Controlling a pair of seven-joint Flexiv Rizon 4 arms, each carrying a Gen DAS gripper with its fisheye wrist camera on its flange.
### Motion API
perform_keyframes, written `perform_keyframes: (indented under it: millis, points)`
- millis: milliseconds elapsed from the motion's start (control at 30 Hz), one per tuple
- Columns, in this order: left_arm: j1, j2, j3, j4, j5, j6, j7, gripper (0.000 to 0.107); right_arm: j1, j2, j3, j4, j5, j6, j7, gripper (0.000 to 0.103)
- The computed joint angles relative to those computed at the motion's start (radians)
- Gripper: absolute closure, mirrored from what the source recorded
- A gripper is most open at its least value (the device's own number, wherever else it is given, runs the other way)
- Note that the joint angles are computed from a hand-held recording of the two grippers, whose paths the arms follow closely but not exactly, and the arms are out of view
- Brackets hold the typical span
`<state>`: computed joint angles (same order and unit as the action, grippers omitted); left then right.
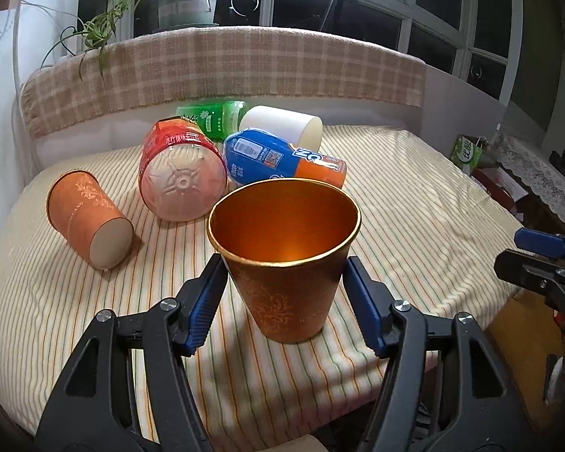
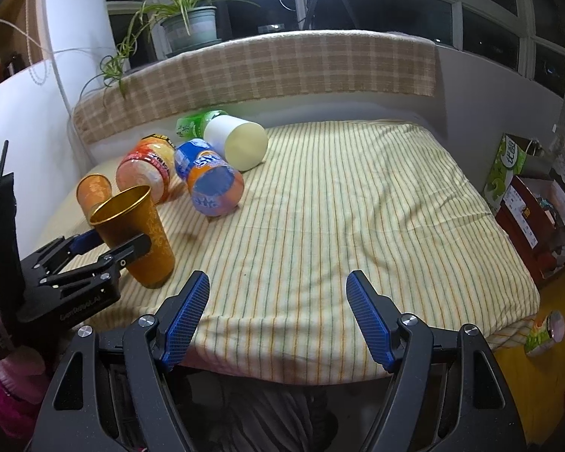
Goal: Flip cup upright
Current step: 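Lower the orange cup upright onto the bed and open the left gripper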
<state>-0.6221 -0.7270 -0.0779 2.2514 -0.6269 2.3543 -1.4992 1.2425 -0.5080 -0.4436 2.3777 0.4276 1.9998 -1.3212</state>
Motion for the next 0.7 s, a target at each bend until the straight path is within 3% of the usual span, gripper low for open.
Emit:
perform_keyframes:
  millis: [300,700]
  points:
    - [0.013,0.014,-0.005,0.019,0.036,-0.013,-0.01,0.041,-0.005,0.001,0.005,0.0,-0.002,-0.001,-0.001,0.028]
    - [0.025,0.026,0.001,0.031,0.088,-0.041,-0.033,0.026,-0.001,-0.006,0.005,-0.004,0.0,-0.004,0.004,0.028]
